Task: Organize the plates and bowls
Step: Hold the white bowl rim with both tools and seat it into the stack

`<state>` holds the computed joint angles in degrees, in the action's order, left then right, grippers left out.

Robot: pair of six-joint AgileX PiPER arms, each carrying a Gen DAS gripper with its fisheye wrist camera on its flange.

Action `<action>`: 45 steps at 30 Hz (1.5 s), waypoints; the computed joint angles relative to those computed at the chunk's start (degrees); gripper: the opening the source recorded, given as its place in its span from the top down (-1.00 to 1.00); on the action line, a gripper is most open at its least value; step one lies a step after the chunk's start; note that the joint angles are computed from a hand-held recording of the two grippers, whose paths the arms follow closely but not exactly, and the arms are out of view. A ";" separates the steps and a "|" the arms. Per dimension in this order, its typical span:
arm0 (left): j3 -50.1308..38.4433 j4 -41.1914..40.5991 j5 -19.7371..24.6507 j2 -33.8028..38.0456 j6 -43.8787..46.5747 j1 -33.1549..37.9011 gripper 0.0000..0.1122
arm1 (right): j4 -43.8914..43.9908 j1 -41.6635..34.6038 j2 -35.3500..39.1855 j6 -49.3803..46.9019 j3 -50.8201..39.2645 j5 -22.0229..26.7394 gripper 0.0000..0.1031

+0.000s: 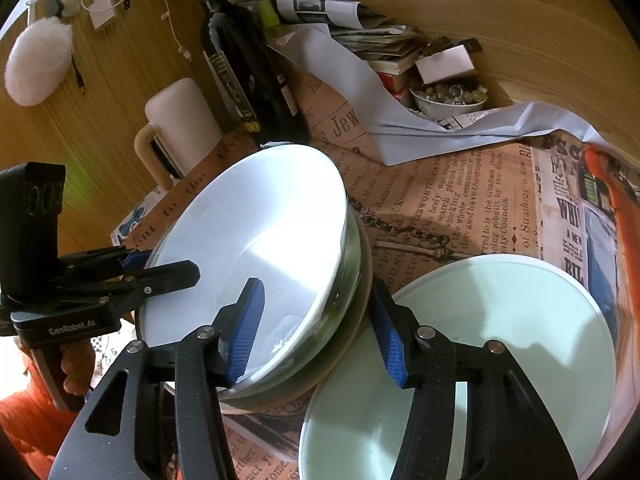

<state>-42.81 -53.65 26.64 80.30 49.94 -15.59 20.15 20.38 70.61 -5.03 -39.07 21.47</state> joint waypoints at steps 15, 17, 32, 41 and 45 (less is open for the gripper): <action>-0.44 -0.85 2.05 0.06 1.14 3.05 0.38 | 5.01 0.20 2.29 -2.28 -1.35 -0.87 0.13; 0.19 -2.31 1.77 -0.37 3.20 3.08 0.38 | 4.39 -0.27 2.83 -2.84 -2.36 1.23 0.13; 1.00 7.75 -4.47 -1.97 -8.39 -1.60 0.37 | 0.85 0.97 1.97 2.98 -1.97 1.16 0.25; 0.44 4.64 -3.71 -2.70 -7.54 -0.90 0.37 | -8.83 3.30 -0.50 12.69 -1.66 -0.47 0.33; 0.46 9.94 -6.12 -4.44 -13.05 -3.37 0.37 | -10.77 3.46 -1.38 14.86 -1.20 -0.70 0.33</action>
